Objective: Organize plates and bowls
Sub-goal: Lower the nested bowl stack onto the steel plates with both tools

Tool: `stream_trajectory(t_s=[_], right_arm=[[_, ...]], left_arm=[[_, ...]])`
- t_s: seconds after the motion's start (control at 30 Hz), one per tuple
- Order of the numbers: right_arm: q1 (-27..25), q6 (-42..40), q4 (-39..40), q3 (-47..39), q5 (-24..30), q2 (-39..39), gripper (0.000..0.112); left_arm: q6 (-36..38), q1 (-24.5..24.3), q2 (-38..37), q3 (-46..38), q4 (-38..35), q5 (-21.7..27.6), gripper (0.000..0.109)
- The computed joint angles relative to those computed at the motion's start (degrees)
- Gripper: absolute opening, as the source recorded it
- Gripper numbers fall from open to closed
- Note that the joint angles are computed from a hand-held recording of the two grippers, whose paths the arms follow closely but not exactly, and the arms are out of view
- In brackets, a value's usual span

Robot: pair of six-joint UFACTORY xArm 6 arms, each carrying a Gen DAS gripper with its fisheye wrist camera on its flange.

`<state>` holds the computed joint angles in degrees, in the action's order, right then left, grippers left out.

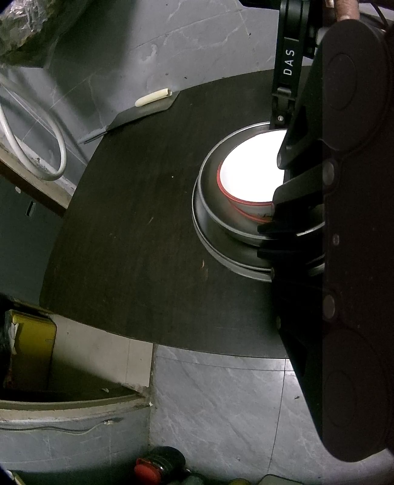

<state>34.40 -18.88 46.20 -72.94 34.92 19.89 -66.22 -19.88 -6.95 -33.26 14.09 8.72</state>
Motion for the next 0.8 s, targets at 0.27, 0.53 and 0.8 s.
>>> stream_trajectory(t_s=[0.27,0.53,0.8], right_arm=[[0.6,-0.3,-0.6,0.9,-1.7,-0.5,0.013],[1.1,-0.1,-0.9,1.5,-2.6,-1.0,0.013],[1.1,-0.6,-0.1,2.0,-3.3,-1.1,0.013]], left_arm=[[-0.5,0.2,0.0,0.0,1.1,0.4,0.008],[-3.1,0.2,0.6,-0.8,5.0,1.3,0.008],[-7.0,0.0,0.0,-1.7,9.6,4.1,0.015]])
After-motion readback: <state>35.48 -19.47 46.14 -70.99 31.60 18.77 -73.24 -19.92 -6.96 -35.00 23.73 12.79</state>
